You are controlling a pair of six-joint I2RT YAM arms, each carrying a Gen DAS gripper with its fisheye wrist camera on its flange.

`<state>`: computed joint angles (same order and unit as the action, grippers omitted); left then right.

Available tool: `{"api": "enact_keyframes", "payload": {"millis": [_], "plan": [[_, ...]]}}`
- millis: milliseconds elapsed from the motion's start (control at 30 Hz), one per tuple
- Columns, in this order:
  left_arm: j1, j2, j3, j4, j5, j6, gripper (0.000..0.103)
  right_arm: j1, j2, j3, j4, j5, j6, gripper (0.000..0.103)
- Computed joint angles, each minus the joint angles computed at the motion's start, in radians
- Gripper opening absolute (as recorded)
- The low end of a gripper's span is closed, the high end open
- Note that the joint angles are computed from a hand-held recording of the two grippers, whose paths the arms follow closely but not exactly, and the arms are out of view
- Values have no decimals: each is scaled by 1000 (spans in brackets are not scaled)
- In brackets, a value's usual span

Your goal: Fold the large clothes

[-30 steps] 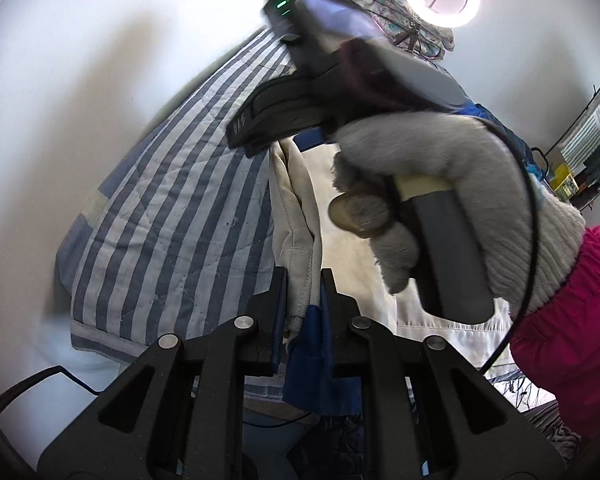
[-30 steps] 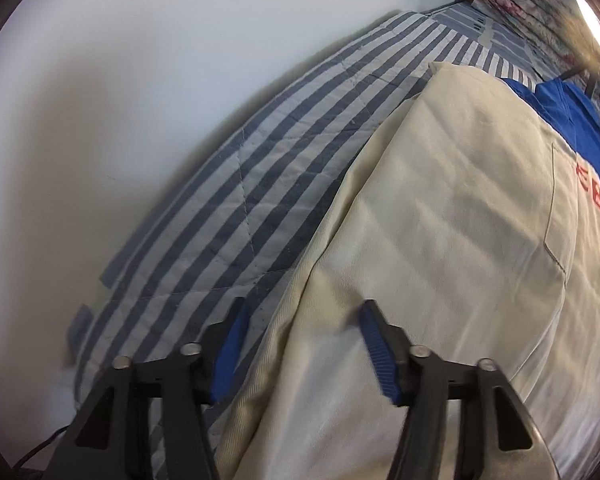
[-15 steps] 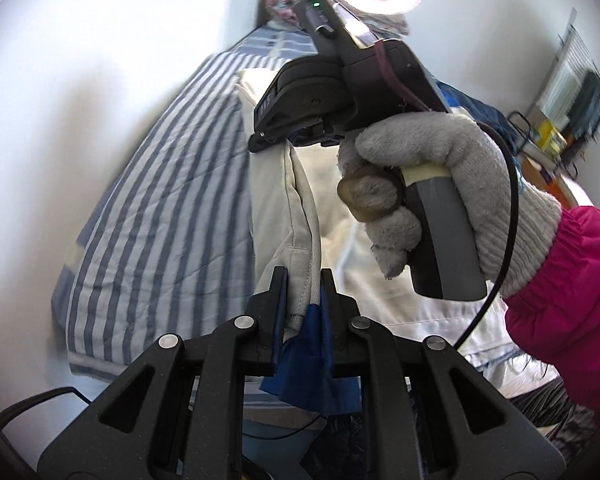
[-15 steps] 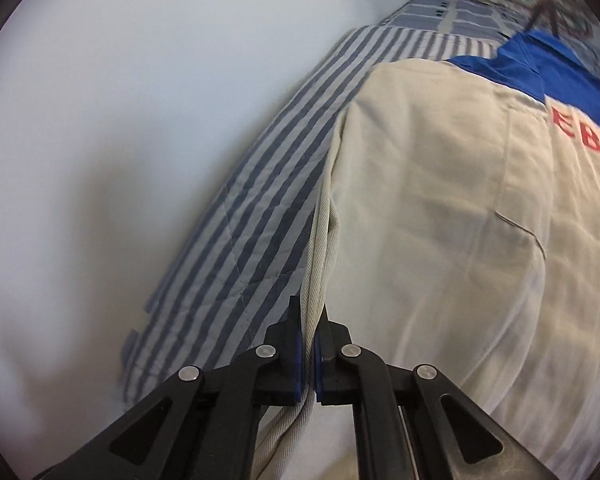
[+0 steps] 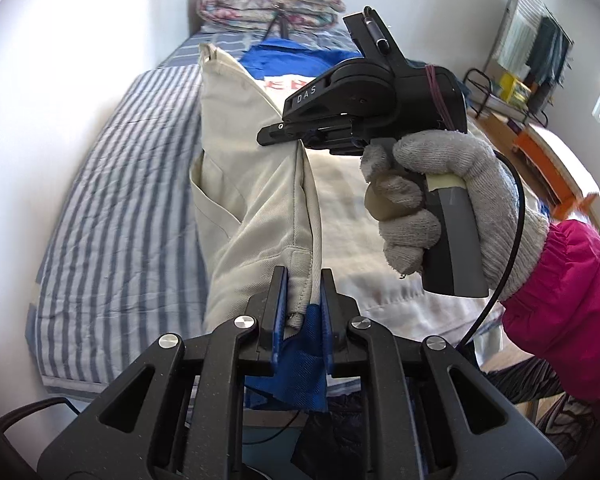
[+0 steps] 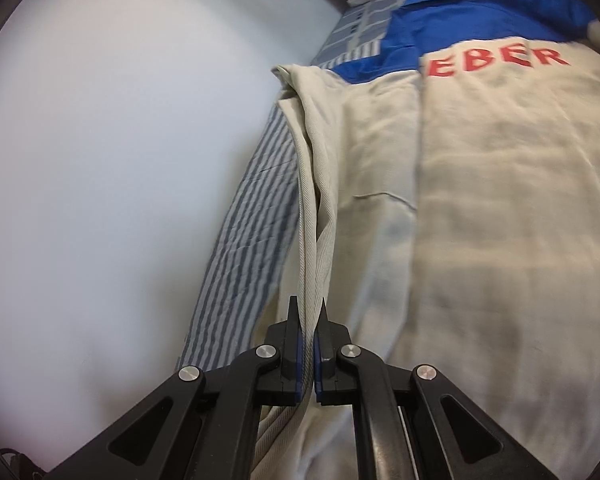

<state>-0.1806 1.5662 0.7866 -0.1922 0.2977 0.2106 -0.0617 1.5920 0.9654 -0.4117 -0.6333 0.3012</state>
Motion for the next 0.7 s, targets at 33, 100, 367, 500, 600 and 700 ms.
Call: {"api": "enact_keyframes", "payload": {"millis": [33, 100, 367, 500, 600, 700], "plan": [[-16, 1, -3, -1, -5, -1, 13, -21, -5, -10, -5, -6, -10, 1], [-45, 1, -4, -13, -10, -4, 15, -52, -18, -39, -1, -19, -12, 1], [77, -58, 29, -183, 242, 54, 17, -168, 3, -90, -68, 11, -104, 1], [181, -6, 91, -188, 250, 36, 17, -230, 64, -86, -76, -32, -138, 1], [230, 68, 140, -183, 254, 8, 17, -207, 30, -89, -99, 6, -168, 2], [219, 135, 168, -174, 247, -13, 17, -193, 17, -76, -141, 5, -207, 4]]}}
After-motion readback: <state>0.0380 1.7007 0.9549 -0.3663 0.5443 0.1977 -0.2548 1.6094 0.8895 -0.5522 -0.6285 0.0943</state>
